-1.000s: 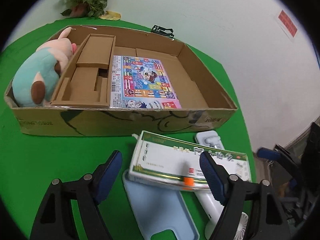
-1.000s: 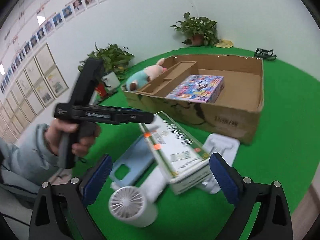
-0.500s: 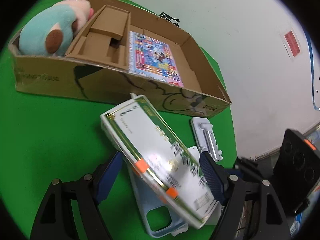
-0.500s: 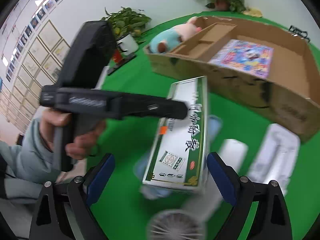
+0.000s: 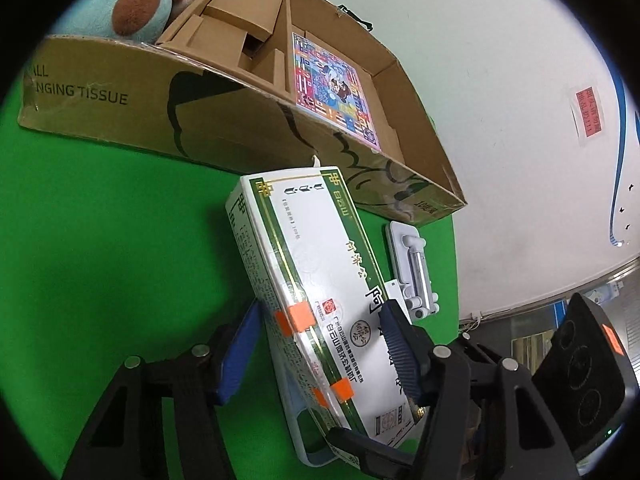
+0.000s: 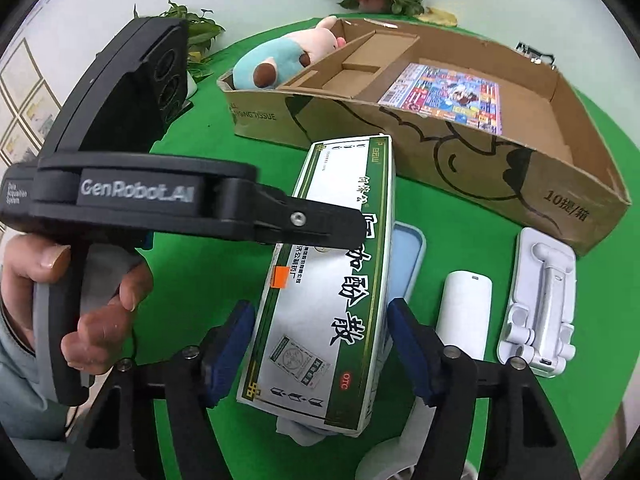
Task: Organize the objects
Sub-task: 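Turn the medicine box upright and carry it over the cardboard box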
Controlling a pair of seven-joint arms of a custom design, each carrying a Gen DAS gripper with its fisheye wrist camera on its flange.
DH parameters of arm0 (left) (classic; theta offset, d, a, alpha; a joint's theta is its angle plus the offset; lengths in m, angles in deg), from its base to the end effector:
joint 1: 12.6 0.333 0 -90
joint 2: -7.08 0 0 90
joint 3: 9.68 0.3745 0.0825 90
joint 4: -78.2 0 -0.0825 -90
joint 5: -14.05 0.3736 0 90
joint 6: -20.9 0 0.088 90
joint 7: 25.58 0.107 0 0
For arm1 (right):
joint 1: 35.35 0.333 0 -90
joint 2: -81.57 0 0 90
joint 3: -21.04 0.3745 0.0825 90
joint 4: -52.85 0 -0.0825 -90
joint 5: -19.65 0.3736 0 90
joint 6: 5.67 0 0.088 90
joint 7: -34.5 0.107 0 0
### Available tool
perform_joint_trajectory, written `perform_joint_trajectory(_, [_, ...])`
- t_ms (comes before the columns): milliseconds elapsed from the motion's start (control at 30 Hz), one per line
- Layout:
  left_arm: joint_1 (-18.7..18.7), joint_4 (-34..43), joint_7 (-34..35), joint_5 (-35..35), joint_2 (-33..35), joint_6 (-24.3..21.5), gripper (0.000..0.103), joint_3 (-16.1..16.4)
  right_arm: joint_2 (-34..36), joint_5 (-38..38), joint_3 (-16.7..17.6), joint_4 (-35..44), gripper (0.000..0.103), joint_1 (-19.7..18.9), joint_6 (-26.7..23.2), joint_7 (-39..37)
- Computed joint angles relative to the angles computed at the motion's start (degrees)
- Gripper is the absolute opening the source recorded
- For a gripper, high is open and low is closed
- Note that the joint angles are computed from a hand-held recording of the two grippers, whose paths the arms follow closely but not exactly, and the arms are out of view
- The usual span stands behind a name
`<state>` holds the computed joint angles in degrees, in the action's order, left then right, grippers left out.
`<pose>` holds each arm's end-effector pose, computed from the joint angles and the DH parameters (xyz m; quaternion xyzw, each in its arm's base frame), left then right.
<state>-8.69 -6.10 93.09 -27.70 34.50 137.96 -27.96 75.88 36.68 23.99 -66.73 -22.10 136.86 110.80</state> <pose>0.7031 -0.1682 0.4992 0.5093 -0.7645 0.3398 0.2015 0.5267 0.1528 0.5860 -0.7841 0.5588 -0.0870 0.2556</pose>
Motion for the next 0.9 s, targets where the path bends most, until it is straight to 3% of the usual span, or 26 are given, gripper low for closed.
perform_joint_trajectory(267, [0.53,-2.83,5.49,-3.01,-3.98,1.64,0.040,-0.38,-1.93,2.55,0.03,-2.66,0.064,-0.12,5.93,2.95])
perform_joint_trajectory(433, [-0.38,-3.95,9.42,-5.15,-7.28,2.88,0.040,0.04,-4.58,5.57,-0.58,-4.03,0.063,0.06,10.59,2.93])
perform_joint_trajectory(567, [-2.28,-2.25,6.28,-4.39,-6.06,3.60,0.061,1.17,-5.52,18.04,-4.06,-3.18,0.063,2.22,8.63,-3.58])
perform_joint_trajectory(733, [-1.41,-1.25,2.32,-3.83,-3.52,-0.70,0.059,0.93,-5.44,24.00,-4.31,-3.80,0.063,1.42,5.31,-5.45])
perform_joint_trajectory(900, [-1.20,-2.17,6.31,-5.15,-5.13,1.53,0.051,0.16,-6.31,22.14,-2.62,-4.97,0.063,0.47,7.13,-4.74])
